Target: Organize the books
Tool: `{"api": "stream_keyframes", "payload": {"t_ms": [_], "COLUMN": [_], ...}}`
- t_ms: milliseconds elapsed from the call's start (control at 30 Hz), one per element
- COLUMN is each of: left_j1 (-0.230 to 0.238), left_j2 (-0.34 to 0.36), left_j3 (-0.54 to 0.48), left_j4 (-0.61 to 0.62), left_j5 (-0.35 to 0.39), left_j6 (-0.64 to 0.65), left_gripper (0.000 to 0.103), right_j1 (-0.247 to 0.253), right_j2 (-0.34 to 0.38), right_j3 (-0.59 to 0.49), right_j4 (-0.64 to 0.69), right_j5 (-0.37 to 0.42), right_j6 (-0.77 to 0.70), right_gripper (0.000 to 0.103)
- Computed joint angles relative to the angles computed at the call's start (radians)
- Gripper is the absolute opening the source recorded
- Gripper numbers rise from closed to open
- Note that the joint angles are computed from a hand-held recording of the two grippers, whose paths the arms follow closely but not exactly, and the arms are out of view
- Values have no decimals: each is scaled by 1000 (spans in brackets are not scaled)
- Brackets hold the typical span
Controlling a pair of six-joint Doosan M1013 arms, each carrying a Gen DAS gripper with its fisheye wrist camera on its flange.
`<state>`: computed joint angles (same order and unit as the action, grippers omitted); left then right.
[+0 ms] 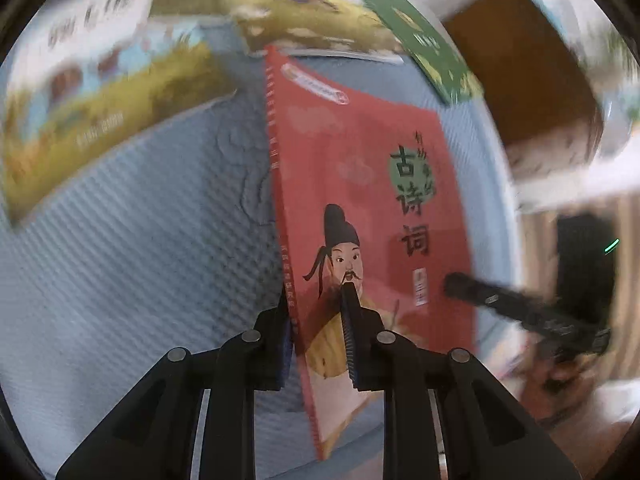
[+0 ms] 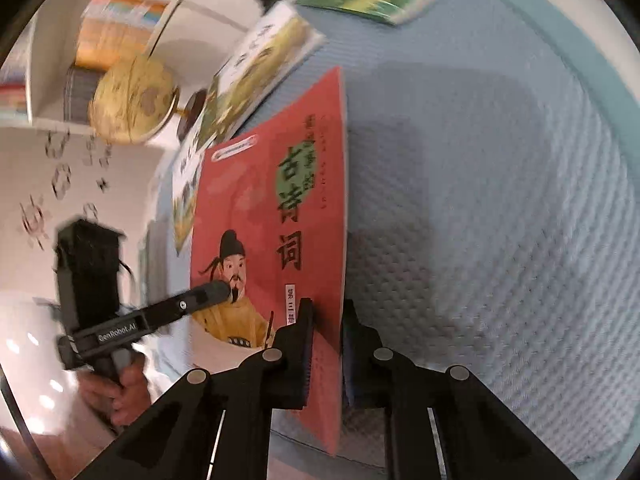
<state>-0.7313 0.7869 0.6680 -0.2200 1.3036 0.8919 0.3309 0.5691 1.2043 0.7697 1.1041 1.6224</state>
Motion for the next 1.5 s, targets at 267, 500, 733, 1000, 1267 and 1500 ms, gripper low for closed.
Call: {"api": "stream_keyframes", "payload": {"t_ms": [267, 500, 733, 1000, 1267, 1500], "left_j1": [-17, -27, -31, -29, -21, -7], "left_j2": [10, 13, -23, -76, -142, -211], "left_j3": [-83, -143, -133, -93, -29, 65], "left_j4": [107, 184, 244, 289, 345, 394], "left_j5": [87, 125, 103, 80, 45, 0], "left_j6": [30, 27, 29, 37, 26, 6], "left_gripper": [18, 18, 18, 18, 19, 19], "right_j1": [18, 21, 30, 48, 77, 118], "right_j2": [-8, -24, -44, -46, -27, 12], "right_j3": [-36, -51, -76, -136, -216, -319], "right_j4": [-29, -2, 0, -24, -42, -69], "right_j5": [2, -16, -36, -47, -42, -33], "right_j6": [-29, -37, -39, -43, -43, -30], "right_gripper": [10, 10, 11, 11, 11, 11]}}
